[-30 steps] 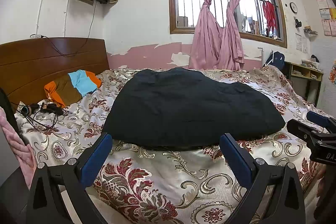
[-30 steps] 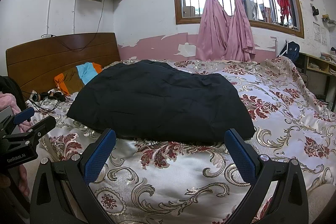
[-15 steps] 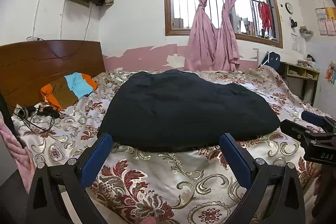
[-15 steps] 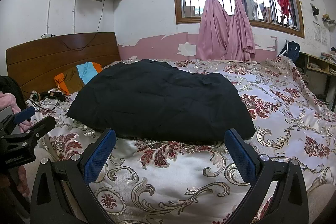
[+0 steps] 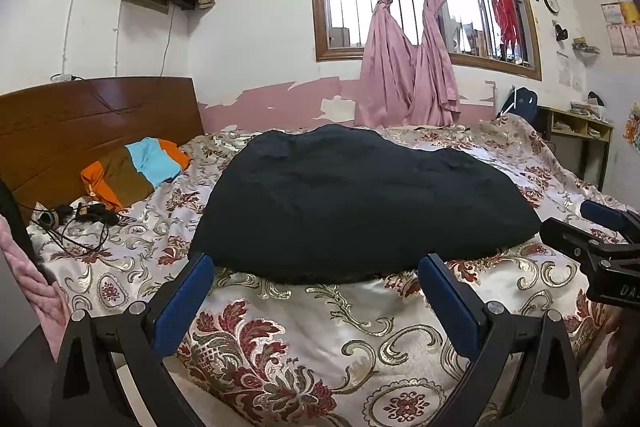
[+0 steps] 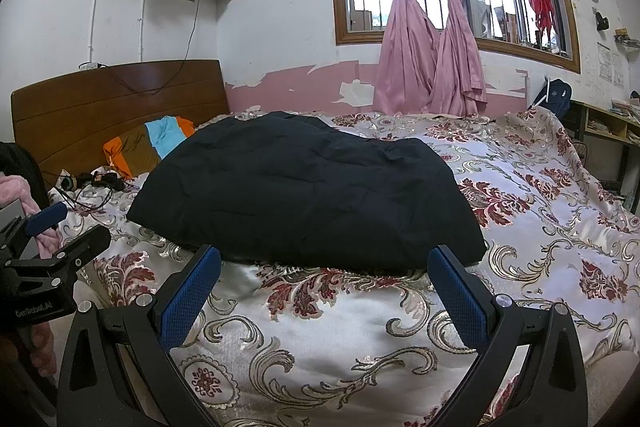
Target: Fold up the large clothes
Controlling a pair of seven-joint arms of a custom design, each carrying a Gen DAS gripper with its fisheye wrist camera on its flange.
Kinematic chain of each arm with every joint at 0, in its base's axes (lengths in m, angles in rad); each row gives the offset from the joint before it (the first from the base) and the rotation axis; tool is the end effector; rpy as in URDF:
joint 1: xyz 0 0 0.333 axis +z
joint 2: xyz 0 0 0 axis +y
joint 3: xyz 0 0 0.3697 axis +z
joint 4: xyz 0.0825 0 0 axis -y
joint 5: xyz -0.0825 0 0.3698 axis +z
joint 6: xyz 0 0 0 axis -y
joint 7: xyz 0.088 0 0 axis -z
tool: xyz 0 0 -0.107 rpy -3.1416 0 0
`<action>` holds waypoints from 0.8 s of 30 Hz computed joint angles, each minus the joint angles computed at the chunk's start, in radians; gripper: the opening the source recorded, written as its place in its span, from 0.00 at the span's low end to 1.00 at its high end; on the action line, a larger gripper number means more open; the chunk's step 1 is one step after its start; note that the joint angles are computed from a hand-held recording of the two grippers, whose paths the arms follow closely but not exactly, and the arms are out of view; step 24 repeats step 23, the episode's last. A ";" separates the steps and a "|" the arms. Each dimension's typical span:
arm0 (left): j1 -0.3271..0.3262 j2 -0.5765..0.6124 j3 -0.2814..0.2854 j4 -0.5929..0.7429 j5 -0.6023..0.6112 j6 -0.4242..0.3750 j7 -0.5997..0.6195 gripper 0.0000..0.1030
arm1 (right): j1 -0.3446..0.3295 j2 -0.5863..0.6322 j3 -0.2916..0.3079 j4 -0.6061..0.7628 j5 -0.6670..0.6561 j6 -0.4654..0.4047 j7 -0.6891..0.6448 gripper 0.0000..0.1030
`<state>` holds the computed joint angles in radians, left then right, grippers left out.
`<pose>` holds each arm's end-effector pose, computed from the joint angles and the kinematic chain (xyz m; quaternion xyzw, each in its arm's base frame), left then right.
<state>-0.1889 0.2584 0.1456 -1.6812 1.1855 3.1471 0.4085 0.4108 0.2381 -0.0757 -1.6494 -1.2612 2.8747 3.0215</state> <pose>0.6544 -0.1238 0.6041 -0.5523 0.6107 -0.3969 0.4055 0.6126 0.2773 0.6125 -0.5796 0.5915 -0.3694 0.4216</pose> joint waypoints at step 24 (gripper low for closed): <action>-0.014 0.008 0.020 -0.003 -0.024 0.003 0.014 1.00 | -0.014 -0.013 0.004 -0.033 -0.023 0.023 0.014 0.99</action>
